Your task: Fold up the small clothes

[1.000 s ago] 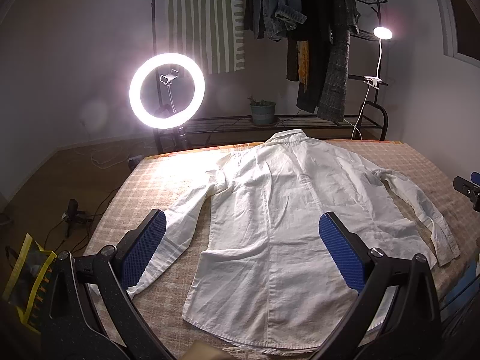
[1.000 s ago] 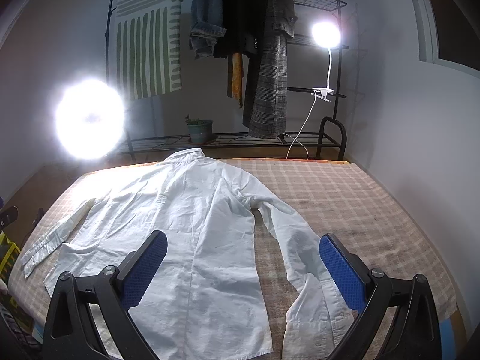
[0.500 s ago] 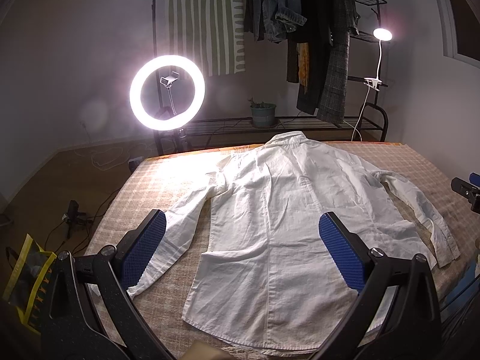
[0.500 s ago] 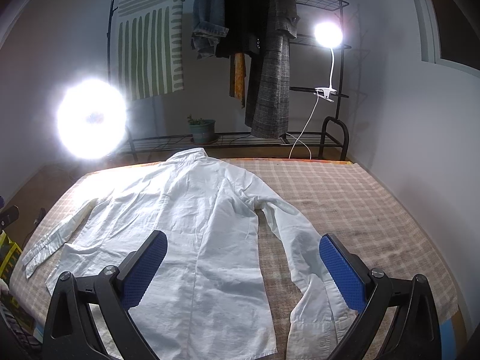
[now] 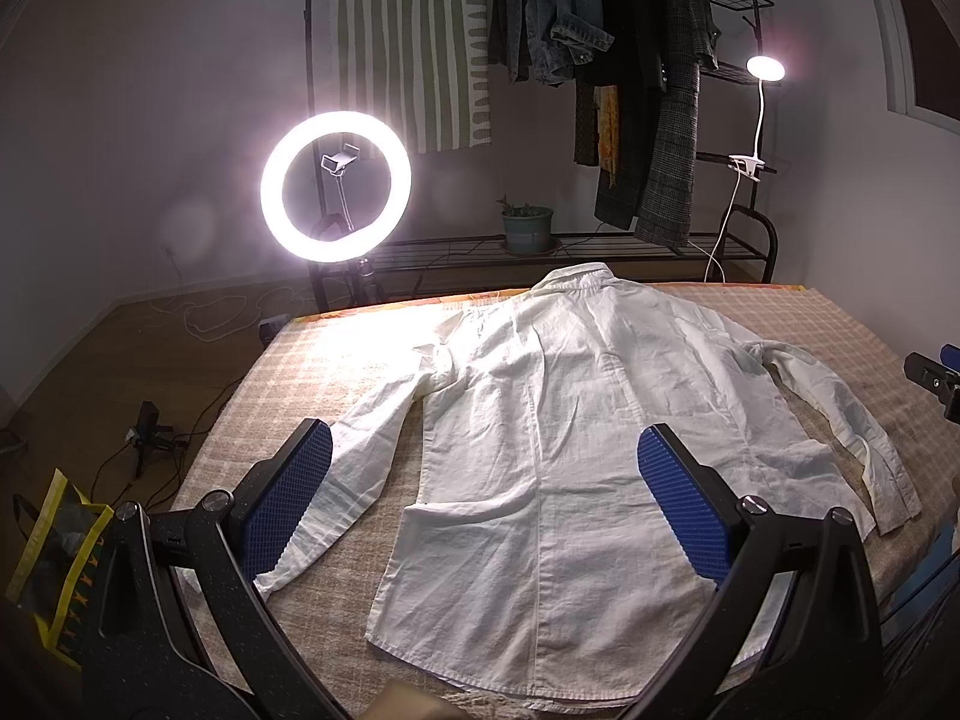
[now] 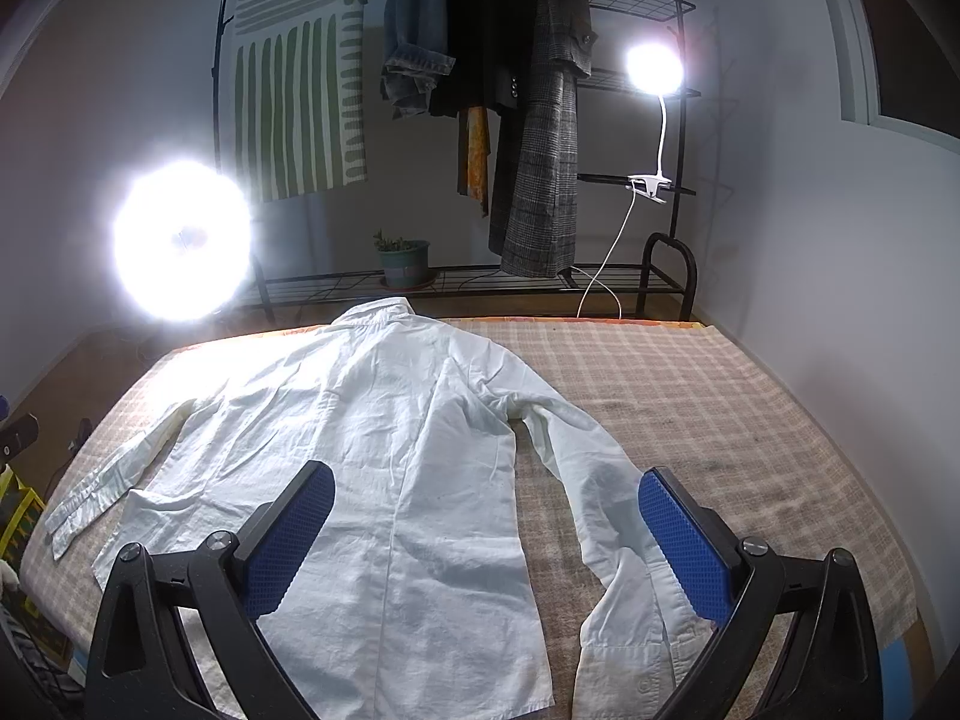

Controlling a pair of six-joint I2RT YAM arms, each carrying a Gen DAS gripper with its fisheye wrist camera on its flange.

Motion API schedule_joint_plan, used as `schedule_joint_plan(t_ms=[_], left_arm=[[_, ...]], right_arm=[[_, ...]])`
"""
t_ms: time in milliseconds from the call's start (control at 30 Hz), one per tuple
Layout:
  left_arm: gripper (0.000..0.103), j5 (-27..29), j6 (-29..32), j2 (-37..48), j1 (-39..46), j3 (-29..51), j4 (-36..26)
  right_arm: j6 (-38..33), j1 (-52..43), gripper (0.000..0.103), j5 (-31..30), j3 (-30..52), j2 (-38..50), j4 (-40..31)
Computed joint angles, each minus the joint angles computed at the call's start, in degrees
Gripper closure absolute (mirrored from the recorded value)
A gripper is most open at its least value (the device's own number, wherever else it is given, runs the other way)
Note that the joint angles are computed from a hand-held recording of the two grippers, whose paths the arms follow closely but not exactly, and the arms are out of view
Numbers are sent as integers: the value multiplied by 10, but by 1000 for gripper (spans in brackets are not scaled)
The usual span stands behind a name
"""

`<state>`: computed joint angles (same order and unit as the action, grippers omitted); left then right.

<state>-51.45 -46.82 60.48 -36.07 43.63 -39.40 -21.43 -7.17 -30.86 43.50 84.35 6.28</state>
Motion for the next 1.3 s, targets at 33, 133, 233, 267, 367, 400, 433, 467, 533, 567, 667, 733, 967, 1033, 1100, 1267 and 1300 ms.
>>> schedule_joint_plan(t_ms=[33, 133, 233, 267, 367, 400, 433, 467, 533, 567, 667, 733, 967, 1033, 1100, 1267, 1300], left_arm=[[0, 0, 0, 0, -1, 0, 0], [0, -1, 0, 0, -1, -1, 0], [0, 0, -1, 0, -2, 2, -3], [0, -1, 0, 0, -2, -2, 0], [0, -1, -1, 0, -2, 0, -2], [0, -2, -2, 0, -2, -1, -1], [0, -3, -2, 0, -3, 0, -2], [0, -2, -2, 0, -3, 0, -2], [0, -2, -2, 0, -3, -2, 0], [0, -2, -3, 2, -2, 1, -3], [0, 0, -2, -4, 1, 3, -10], [0, 1, -1, -11, 4, 5, -19], [0, 7, 7, -18, 20, -12, -11], [0, 7, 7, -20, 24, -15, -13], [0, 6, 5, -21, 28, -18, -15], [0, 13, 26, -32, 52, -33, -6], [0, 17, 38, -37, 65, -38, -2]], right_arm=[[0, 0, 1, 0, 0, 0, 0], [0, -1, 1, -1, 0, 1, 0], [0, 1, 1, -1, -1, -1, 0], [1, 2, 1, 0, -2, -2, 0], [4, 7, 1, 3, -1, -3, -2], [4, 7, 1, 3, -2, -4, -2], [4, 7, 1, 3, -2, -4, -1], [4, 7, 1, 3, -2, -4, -1], [6, 10, 1, 4, -3, -5, 0], [6, 10, 1, 3, -4, -4, 2], [9, 16, 1, 7, -8, -7, 4], [9, 15, 1, 5, -7, -6, 4], [9, 14, 1, 3, -7, -4, 5], [10, 15, 1, 4, -8, -4, 5], [10, 14, 1, 3, -7, -4, 5], [17, 29, 1, 9, -15, -14, 8], [18, 32, 1, 10, -15, -15, 9]])
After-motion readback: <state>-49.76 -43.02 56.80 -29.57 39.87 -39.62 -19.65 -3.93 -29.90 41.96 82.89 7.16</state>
